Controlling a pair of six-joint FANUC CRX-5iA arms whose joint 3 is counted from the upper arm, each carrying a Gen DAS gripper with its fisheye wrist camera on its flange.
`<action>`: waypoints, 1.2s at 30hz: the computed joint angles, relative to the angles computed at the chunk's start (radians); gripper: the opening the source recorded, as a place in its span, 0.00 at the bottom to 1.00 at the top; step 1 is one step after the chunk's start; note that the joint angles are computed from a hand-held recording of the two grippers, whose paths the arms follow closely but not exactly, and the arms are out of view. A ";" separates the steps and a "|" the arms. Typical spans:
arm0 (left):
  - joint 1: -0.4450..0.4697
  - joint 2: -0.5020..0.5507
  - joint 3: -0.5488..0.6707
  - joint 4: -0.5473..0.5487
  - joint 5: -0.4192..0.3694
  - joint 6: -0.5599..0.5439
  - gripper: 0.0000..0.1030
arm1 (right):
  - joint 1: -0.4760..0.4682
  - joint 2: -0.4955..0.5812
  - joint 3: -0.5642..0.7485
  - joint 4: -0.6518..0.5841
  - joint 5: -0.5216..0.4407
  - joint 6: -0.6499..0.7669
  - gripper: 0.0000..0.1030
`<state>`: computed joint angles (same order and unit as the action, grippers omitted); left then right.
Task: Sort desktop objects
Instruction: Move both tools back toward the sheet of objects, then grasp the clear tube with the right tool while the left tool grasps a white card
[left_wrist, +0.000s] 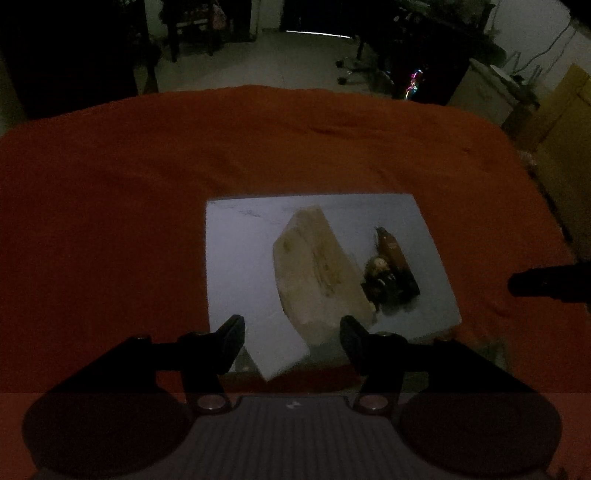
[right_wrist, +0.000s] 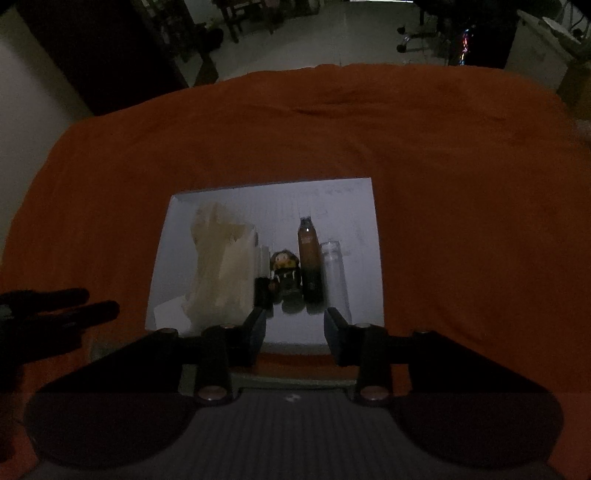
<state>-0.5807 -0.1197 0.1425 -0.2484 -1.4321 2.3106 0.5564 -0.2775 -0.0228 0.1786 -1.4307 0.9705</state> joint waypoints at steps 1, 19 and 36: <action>0.014 0.005 -0.008 0.006 0.012 -0.010 0.52 | -0.016 0.011 0.005 -0.010 0.009 0.013 0.39; 0.236 0.063 -0.237 0.321 0.174 -0.345 0.58 | -0.213 0.239 0.041 -0.111 0.088 0.218 0.44; 0.243 0.013 -0.322 0.357 0.193 -0.714 0.68 | -0.236 0.266 0.007 -0.133 0.080 0.258 0.48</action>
<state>-0.3375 -0.1068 -0.1793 0.1091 -1.2387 1.5964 0.3205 -0.0114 -0.0159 0.0457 -1.3503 1.2284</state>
